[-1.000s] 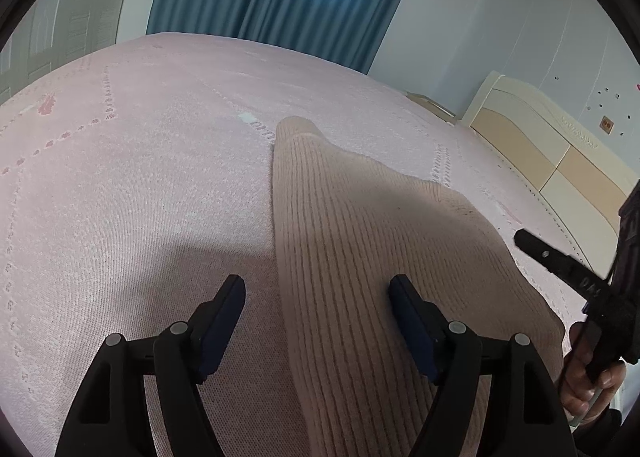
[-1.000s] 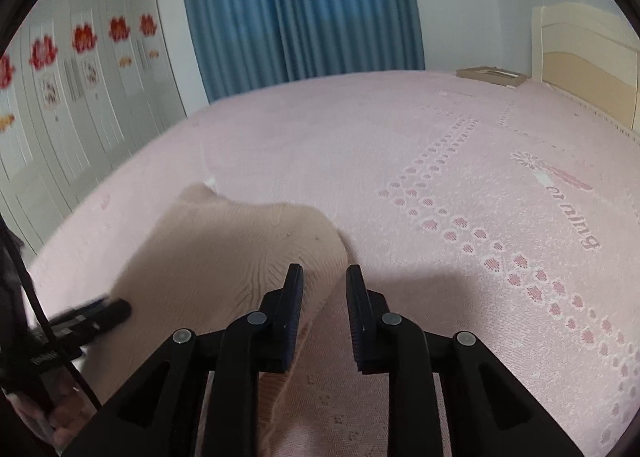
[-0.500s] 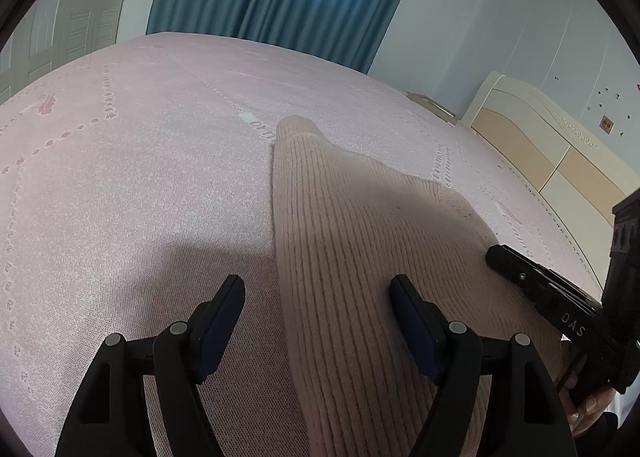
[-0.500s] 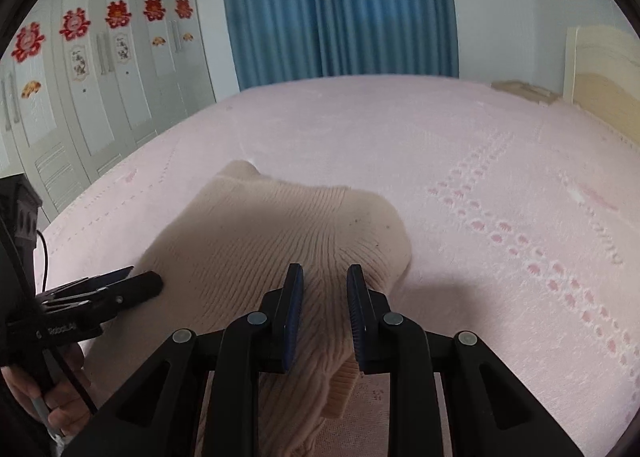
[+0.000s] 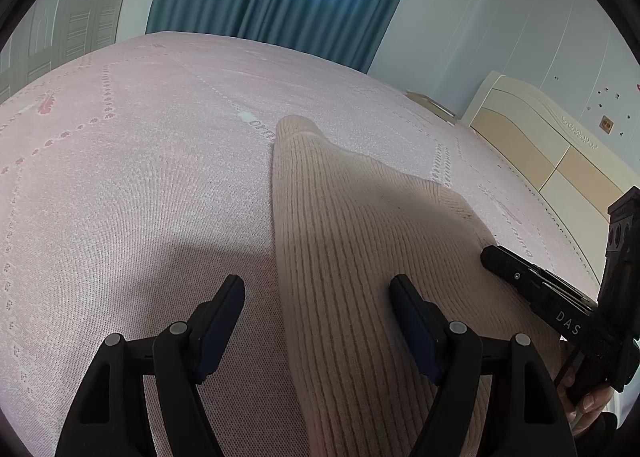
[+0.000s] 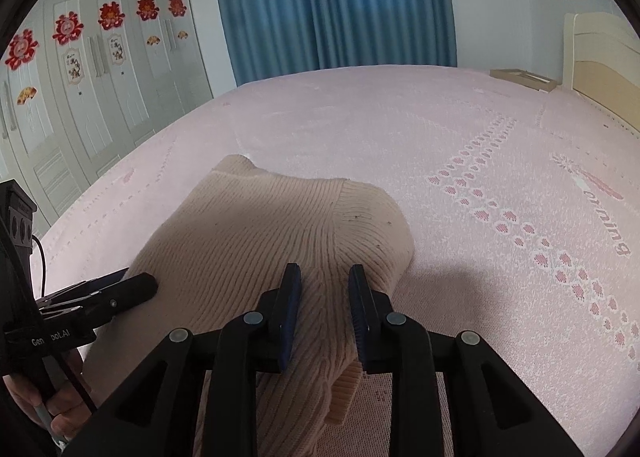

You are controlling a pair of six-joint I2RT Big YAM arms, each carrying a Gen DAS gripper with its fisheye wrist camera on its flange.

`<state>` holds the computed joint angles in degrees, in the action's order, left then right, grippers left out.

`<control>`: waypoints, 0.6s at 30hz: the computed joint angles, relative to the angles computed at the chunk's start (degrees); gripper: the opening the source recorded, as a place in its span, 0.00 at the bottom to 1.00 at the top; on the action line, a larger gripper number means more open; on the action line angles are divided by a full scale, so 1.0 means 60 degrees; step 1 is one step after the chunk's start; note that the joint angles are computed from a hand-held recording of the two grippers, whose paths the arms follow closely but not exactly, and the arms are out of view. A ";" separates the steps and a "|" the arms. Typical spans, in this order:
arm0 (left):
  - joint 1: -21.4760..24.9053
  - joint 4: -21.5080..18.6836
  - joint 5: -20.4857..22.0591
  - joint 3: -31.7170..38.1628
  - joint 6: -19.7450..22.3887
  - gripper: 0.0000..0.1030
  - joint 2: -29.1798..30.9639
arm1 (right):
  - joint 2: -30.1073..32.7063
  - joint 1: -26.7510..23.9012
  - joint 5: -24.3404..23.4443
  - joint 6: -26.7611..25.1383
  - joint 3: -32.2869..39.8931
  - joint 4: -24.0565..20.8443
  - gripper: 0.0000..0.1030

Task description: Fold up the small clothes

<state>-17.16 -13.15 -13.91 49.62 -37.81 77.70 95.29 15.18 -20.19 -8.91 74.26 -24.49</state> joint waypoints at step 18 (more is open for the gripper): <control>-0.0027 0.0092 -0.0009 -0.0006 0.0151 0.72 0.0013 | -0.0002 0.0441 0.1629 -0.1012 -0.0017 -0.0183 0.24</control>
